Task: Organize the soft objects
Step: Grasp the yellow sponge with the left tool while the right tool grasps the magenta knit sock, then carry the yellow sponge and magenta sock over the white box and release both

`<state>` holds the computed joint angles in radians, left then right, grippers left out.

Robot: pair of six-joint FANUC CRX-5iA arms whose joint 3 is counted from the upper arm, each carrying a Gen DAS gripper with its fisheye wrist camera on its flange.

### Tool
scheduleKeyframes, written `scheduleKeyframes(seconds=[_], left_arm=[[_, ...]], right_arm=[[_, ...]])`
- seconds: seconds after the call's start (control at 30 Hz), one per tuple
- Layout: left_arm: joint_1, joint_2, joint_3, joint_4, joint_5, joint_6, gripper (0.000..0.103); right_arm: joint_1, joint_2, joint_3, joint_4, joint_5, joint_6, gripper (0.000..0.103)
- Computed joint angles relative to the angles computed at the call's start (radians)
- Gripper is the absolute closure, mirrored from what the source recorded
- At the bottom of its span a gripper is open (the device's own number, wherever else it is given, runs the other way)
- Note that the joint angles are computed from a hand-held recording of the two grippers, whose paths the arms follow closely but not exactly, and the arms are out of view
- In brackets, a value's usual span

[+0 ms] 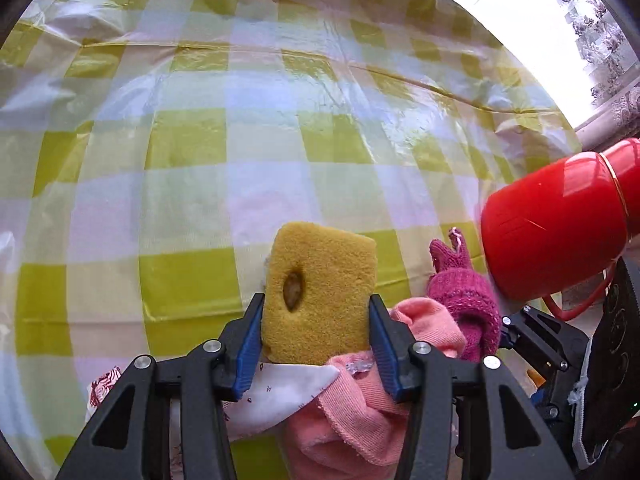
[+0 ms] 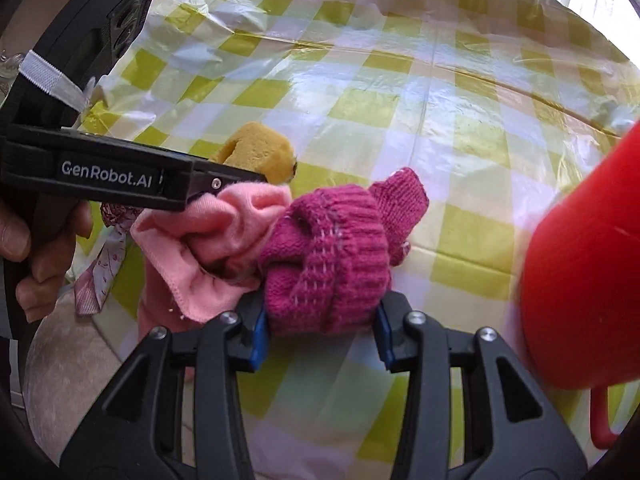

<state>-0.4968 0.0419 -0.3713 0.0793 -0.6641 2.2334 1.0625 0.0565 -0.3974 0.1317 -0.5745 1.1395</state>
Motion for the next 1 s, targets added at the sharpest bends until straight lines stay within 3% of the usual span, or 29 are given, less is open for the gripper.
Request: scheduleKeyframes(seconds=[0.1, 0.17, 0.33, 0.47, 0.7, 0.9, 1.0], left_arm=[[-0.058, -0.069, -0.011, -0.16, 0.04, 0.228, 0.053], [-0.11, -0.135, -0.015, -0.312, 0.022, 0.431, 0.053], [-0.249, -0.142, 0.082, -0.626, -0.126, 0.826, 0.053], [-0.338, -0.136, 0.126, -0.771, -0.261, 1.012, 0.053], [-0.437, -0.103, 0.167, -0.754, -0.419, 1.125, 0.053], [-0.492, -0.028, 0.209, -0.671, -0.394, 1.111, 0.053], [-0.511, 0.031, 0.275, -0.658, -0.448, 1.061, 0.053]], right_arm=[[0.014, -0.088, -0.083, 0.049, 0.014, -0.084, 0.057], [0.02, -0.139, -0.129, 0.085, 0.02, -0.133, 0.057], [0.034, -0.231, -0.216, 0.155, 0.019, -0.234, 0.057], [0.038, -0.281, -0.26, 0.173, 0.009, -0.271, 0.057], [0.04, -0.342, -0.314, 0.193, 0.001, -0.309, 0.057], [0.05, -0.378, -0.347, 0.228, -0.01, -0.34, 0.057], [0.053, -0.386, -0.356, 0.232, -0.015, -0.349, 0.057]])
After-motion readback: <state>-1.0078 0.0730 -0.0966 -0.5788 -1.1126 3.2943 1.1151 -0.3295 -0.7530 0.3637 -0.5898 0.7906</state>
